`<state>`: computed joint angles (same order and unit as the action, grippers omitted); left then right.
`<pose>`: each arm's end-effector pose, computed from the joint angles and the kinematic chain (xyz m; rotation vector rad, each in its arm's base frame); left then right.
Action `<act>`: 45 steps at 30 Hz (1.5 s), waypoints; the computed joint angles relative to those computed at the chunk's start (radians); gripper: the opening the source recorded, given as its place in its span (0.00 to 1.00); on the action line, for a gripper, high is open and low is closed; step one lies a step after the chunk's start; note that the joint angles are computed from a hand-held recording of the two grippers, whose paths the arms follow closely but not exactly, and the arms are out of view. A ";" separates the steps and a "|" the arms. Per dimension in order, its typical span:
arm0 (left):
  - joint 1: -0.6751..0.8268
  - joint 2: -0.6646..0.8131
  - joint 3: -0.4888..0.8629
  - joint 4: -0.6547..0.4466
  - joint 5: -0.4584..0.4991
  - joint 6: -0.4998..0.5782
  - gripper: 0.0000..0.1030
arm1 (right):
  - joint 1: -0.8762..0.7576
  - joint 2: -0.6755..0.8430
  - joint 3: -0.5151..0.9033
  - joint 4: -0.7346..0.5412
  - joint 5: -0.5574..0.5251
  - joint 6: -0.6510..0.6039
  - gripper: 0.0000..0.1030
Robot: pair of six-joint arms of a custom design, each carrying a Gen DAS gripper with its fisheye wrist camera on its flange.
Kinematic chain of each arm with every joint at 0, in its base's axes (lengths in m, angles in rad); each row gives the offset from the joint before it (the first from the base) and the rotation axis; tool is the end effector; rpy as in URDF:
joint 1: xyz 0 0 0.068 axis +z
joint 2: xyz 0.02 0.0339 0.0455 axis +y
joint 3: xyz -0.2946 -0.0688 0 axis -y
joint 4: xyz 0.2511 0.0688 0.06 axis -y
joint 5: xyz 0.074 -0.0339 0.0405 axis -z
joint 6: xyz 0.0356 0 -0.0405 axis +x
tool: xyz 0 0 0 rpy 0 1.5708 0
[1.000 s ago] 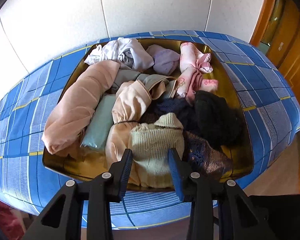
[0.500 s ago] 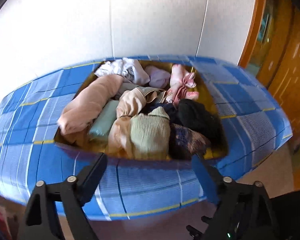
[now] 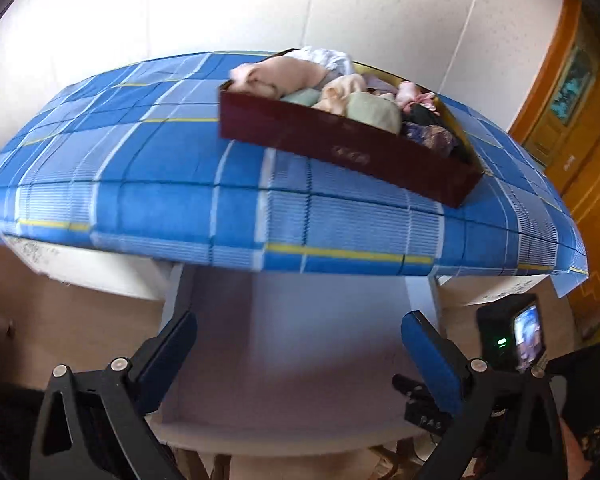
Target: Organize soft objects
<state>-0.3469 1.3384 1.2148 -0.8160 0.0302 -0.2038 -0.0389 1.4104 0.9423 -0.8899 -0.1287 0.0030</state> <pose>0.2567 -0.0940 0.3403 0.1933 2.5223 -0.2613 0.2472 -0.0050 0.2377 0.0411 2.9210 0.1826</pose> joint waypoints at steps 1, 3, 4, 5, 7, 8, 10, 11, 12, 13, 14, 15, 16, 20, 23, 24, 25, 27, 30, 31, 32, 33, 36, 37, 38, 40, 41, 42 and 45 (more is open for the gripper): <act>-0.002 -0.014 0.005 -0.018 -0.014 -0.001 1.00 | 0.005 -0.025 -0.004 -0.002 0.004 0.009 0.56; -0.008 -0.031 0.021 -0.039 -0.036 -0.003 1.00 | 0.012 -0.085 0.003 -0.013 0.021 0.023 0.62; -0.014 -0.039 0.041 -0.059 -0.055 -0.004 1.00 | 0.021 -0.126 0.015 -0.024 0.046 0.035 0.63; -0.021 -0.046 0.061 -0.082 -0.075 -0.007 1.00 | 0.033 -0.158 0.029 -0.031 0.070 0.047 0.66; -0.034 -0.063 0.101 -0.118 -0.121 -0.010 1.00 | 0.045 -0.239 0.065 -0.050 0.111 0.062 0.68; -0.039 -0.072 0.122 -0.132 -0.140 -0.012 1.00 | 0.054 -0.268 0.087 -0.068 0.127 0.070 0.69; -0.051 -0.104 0.152 -0.154 -0.174 -0.023 1.00 | 0.086 -0.310 0.166 -0.116 0.181 0.092 0.70; -0.058 -0.126 0.163 -0.165 -0.197 -0.033 1.00 | 0.101 -0.328 0.191 -0.132 0.202 0.102 0.70; -0.068 -0.140 0.174 -0.176 -0.222 -0.047 1.00 | 0.122 -0.350 0.220 -0.154 0.229 0.117 0.71; -0.075 -0.149 0.184 -0.189 -0.243 -0.061 1.00 | 0.149 -0.367 0.253 -0.177 0.256 0.136 0.71; -0.083 -0.157 0.198 -0.208 -0.264 -0.077 1.00 | 0.177 -0.379 0.285 -0.197 0.282 0.157 0.71; -0.087 -0.163 0.214 -0.233 -0.281 -0.095 1.00 | 0.198 -0.387 0.311 -0.215 0.300 0.173 0.71; -0.089 -0.168 0.234 -0.264 -0.292 -0.111 1.00 | 0.234 -0.395 0.343 -0.237 0.334 0.197 0.71; -0.099 -0.181 0.299 -0.368 -0.328 -0.149 1.00 | 0.369 -0.410 0.453 -0.311 0.493 0.281 0.71; -0.124 -0.193 0.339 -0.428 -0.353 -0.166 1.00 | 0.440 -0.414 0.529 -0.347 0.580 0.344 0.71; -0.144 -0.203 0.347 -0.441 -0.379 -0.176 1.00 | 0.450 -0.420 0.548 -0.359 0.585 0.359 0.71; -0.159 -0.213 0.351 -0.450 -0.398 -0.185 1.00 | 0.461 -0.431 0.565 -0.368 0.587 0.378 0.71; -0.190 -0.230 0.358 -0.466 -0.425 -0.202 1.00 | 0.501 -0.453 0.581 -0.380 0.609 0.426 0.71; -0.256 -0.251 0.367 -0.488 -0.468 -0.222 1.00 | 0.572 -0.453 0.607 -0.426 0.664 0.483 0.71; -0.273 -0.250 0.375 -0.500 -0.478 -0.227 1.00 | 0.598 -0.455 0.605 -0.435 0.686 0.505 0.71; -0.287 -0.249 0.381 -0.511 -0.488 -0.233 1.00 | 0.629 -0.459 0.603 -0.445 0.714 0.527 0.71; -0.305 -0.249 0.385 -0.518 -0.501 -0.244 1.00 | 0.663 -0.463 0.598 -0.455 0.748 0.551 0.71; -0.343 -0.243 0.395 -0.549 -0.545 -0.277 1.00 | 0.780 -0.459 0.601 -0.511 0.867 0.635 0.71; -0.342 -0.241 0.398 -0.556 -0.545 -0.279 1.00 | 0.808 -0.449 0.611 -0.540 0.904 0.662 0.71; -0.338 -0.240 0.400 -0.559 -0.542 -0.278 1.00 | 0.822 -0.442 0.621 -0.562 0.922 0.680 0.71; -0.328 -0.244 0.398 -0.557 -0.528 -0.275 1.00 | 0.828 -0.445 0.620 -0.565 0.926 0.690 0.71; -0.331 -0.245 0.396 -0.557 -0.532 -0.276 1.00 | 0.831 -0.444 0.623 -0.572 0.930 0.695 0.71; -0.339 -0.245 0.397 -0.560 -0.542 -0.281 1.00 | 0.833 -0.443 0.624 -0.577 0.936 0.700 0.71; -0.369 -0.241 0.397 -0.569 -0.576 -0.294 1.00 | 0.827 -0.447 0.619 -0.564 0.915 0.681 0.71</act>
